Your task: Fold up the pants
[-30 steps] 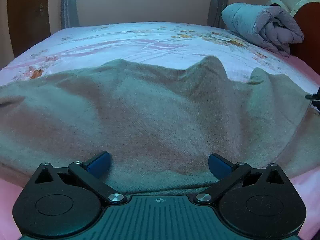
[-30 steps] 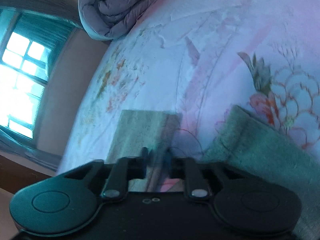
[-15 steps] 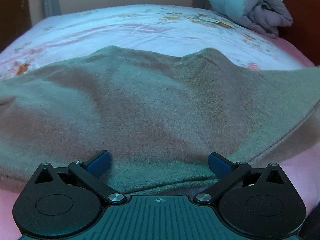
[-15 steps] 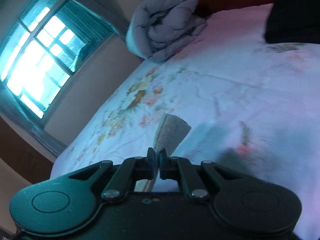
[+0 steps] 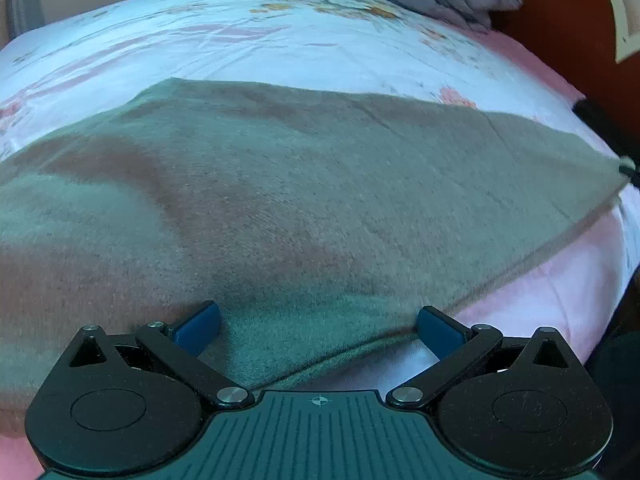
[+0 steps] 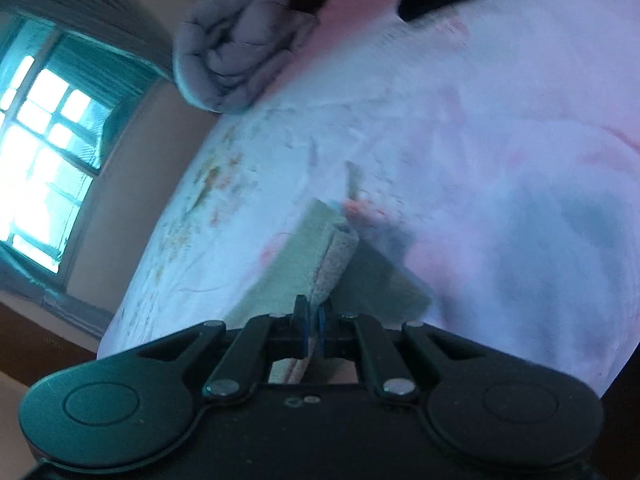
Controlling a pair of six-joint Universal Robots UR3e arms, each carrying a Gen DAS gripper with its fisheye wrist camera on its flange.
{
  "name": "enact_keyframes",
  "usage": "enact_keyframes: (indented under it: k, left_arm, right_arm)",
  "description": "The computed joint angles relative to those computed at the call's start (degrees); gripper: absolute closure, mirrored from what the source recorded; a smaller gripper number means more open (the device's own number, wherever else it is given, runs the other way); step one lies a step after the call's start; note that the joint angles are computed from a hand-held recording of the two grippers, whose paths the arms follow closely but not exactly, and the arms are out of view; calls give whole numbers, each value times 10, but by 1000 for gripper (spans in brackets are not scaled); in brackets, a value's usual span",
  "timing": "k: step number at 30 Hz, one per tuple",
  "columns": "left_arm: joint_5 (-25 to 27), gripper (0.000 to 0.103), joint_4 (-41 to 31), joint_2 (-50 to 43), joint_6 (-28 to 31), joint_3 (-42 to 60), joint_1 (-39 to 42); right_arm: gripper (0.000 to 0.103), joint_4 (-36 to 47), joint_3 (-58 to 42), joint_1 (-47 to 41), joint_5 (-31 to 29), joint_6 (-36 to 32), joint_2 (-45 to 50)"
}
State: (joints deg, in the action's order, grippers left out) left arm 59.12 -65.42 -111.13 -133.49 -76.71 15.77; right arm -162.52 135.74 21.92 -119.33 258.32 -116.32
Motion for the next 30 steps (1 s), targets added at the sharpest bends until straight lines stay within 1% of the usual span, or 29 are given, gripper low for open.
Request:
enact_keyframes:
  k: [1, 3, 4, 5, 6, 7, 8, 9, 10, 11, 13, 15, 18, 19, 20, 21, 22, 23, 25, 27, 28, 29, 30]
  left_arm:
    - [1, 0, -2, -1, 5, 2, 0]
    - [3, 0, -6, -2, 10, 6, -2]
    - [3, 0, -8, -1, 11, 7, -2]
    - [3, 0, -11, -1, 11, 9, -2]
    - [3, 0, -11, -2, 11, 10, -2]
    - [3, 0, -11, -1, 14, 8, -1]
    - [1, 0, -6, 0, 14, 3, 0]
    - [0, 0, -1, 2, 14, -2, 1]
    - [1, 0, 6, 4, 12, -7, 1]
    - [2, 0, 11, 6, 11, -12, 0]
    - [5, 0, 16, 7, 9, -15, -2]
    - [5, 0, 12, 7, 9, -12, -1]
    - [5, 0, 7, 7, 11, -9, 0]
    - [5, 0, 7, 7, 10, -8, 0]
    - [4, 0, 9, 7, 10, -10, 0]
    - [4, 0, 12, 7, 9, -12, -1]
    - [5, 0, 18, 8, 8, -16, -1]
    - [5, 0, 22, 9, 7, -20, -1]
    - [4, 0, 28, 11, 5, -24, -1]
    - [2, 0, 33, 14, 5, -30, 2]
    - [-1, 0, 36, 16, 6, -35, 4]
    - [-2, 0, 39, 17, 6, -38, 5]
    - [-5, 0, 41, 19, 5, -41, 7]
  right_arm:
    - [103, 7, -3, 0, 1, 2, -1]
    - [103, 18, 26, -32, 39, 2, -20]
    - [101, 11, 51, -56, 68, 3, -36]
    - [100, -26, 84, -70, 86, 9, -50]
    - [98, -44, 98, -61, 71, 23, -55]
    - [90, -52, 101, -27, 24, 44, -52]
    - [89, -42, 89, 28, -49, 79, -34]
    - [92, -38, 89, 65, -97, 110, -29]
    - [94, -40, 96, 90, -122, 140, -25]
    - [94, -41, 106, 98, -128, 158, -28]
    - [97, -63, 125, 76, -97, 152, -32]
    - [97, -109, 144, 65, -89, 167, -16]
    - [97, -171, 169, 32, -60, 164, 3]
    - [97, -181, 166, 39, -71, 171, 13]
    - [97, -174, 156, 69, -103, 191, 22]
    - [96, -194, 151, 93, -128, 198, 43]
    - [95, -214, 149, 101, -132, 193, 56]
    - [94, -210, 145, 97, -124, 189, 54]
    - [91, -236, 154, 61, -74, 164, 53]
    - [90, -243, 165, 17, -23, 146, 41]
    - [98, -246, 167, 2, -10, 136, 40]
    - [103, -232, 163, -11, 1, 123, 32]
    - [103, -196, 152, -9, -5, 114, 22]
